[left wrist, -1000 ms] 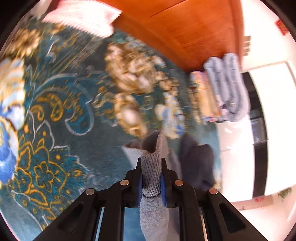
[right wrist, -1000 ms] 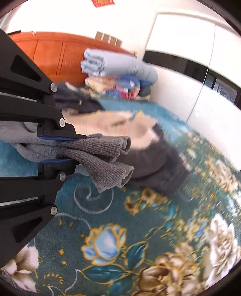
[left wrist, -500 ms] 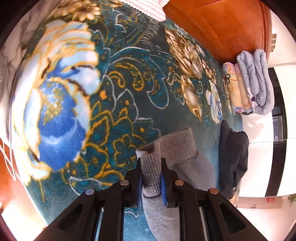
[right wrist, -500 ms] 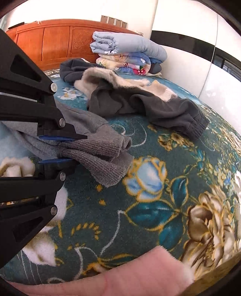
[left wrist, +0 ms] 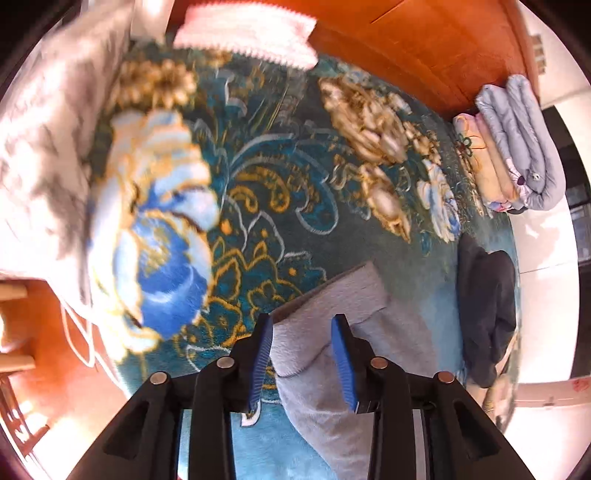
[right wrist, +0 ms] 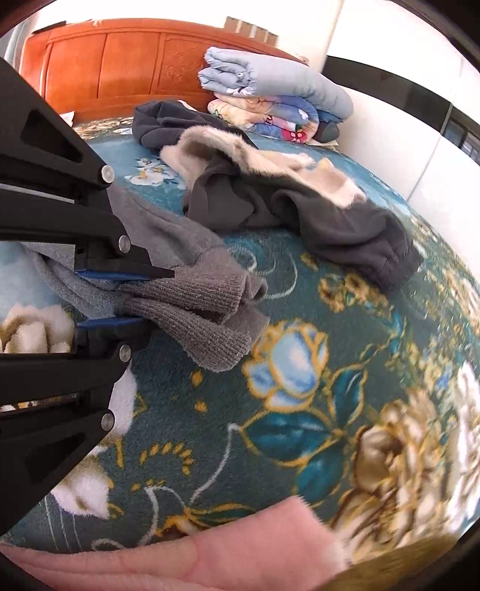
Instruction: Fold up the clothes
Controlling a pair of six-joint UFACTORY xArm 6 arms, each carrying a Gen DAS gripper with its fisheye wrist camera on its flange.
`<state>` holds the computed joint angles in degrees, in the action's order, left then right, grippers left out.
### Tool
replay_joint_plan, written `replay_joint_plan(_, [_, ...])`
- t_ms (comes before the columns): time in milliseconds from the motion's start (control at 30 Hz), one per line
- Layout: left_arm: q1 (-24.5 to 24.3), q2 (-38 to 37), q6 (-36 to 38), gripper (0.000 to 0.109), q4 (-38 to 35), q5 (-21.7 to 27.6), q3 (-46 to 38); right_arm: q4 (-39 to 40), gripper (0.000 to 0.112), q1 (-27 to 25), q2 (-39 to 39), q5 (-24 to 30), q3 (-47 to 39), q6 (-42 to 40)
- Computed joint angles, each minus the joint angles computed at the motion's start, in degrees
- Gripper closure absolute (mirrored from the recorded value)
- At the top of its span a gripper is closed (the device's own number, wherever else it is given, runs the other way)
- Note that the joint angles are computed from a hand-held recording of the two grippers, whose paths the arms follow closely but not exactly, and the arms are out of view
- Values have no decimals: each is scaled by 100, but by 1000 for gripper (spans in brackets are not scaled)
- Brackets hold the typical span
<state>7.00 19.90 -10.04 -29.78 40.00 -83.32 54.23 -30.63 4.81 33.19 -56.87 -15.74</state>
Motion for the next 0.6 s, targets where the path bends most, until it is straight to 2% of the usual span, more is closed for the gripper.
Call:
replay_joint_plan(100, [-479,-504,699,72,-578,-251,459,-274,96,192,-248,-205,92,53])
replay_joint_plan(200, [-1375,-752,1284,71,-764,-207,873,-665,95,404,-467,-390,150,229])
replay_joint_plan(300, [-2243,-688,1592,71,-734,-43,957,-1016,95,532,-692,-346,158,348])
replay_joint_plan(433, [-3098,-283,1674,71,-806,525,560,-1347,95,655,-984,-232,174,393])
replay_joint_plan(533, [-3633,-69,1877,71,-537,349,261,-1627,95,784,-1195,-260,243,410])
replay_joint_plan(600, [-3845,227,1726,71,-156,439,-84,-1799,95,874,-1301,-277,284,533])
